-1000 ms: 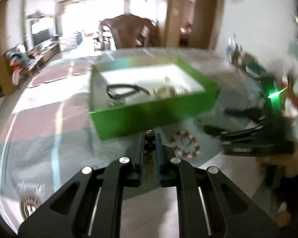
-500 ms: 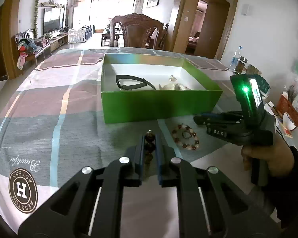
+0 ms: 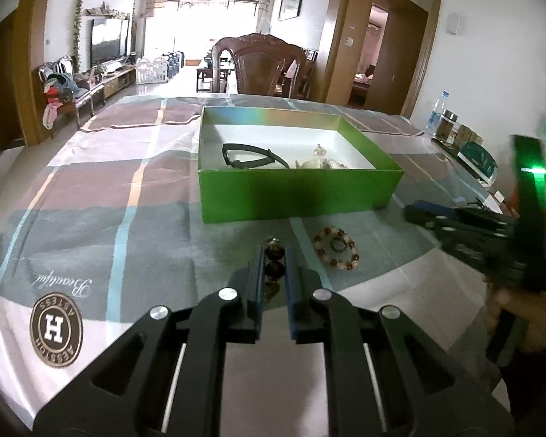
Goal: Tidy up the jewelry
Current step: 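Lift the dark bead bracelet with the left tool while the right tool lifts the gold ring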
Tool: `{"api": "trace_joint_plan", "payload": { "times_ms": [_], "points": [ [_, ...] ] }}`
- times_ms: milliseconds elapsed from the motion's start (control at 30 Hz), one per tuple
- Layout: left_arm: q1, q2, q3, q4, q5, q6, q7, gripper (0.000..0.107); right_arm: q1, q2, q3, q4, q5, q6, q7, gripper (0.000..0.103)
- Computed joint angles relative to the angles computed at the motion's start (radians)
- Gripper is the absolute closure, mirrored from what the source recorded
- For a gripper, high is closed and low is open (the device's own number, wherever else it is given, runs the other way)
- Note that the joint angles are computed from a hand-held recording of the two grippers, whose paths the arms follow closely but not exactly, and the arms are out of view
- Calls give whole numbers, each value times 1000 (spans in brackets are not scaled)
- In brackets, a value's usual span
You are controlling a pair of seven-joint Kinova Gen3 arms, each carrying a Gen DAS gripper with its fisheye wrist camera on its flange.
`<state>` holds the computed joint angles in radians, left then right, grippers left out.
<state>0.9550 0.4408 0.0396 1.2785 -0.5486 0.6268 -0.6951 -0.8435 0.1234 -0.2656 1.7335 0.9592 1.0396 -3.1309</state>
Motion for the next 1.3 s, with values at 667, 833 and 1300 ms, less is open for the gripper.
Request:
{"api": "trace_joint_plan", "payload": {
  "times_ms": [667, 833, 1300],
  "points": [
    [142, -55, 20, 59, -281, 130, 344, 97, -112, -119, -170, 84, 124, 232, -237, 82],
    [145, -51, 36, 42, -301, 164, 348, 97, -114, -125, -182, 88, 121, 241, -243, 82],
    [135, -48, 52, 29, -285, 178, 316, 97, -113, -125, -187, 84, 113, 237, -238, 82]
  ]
}}
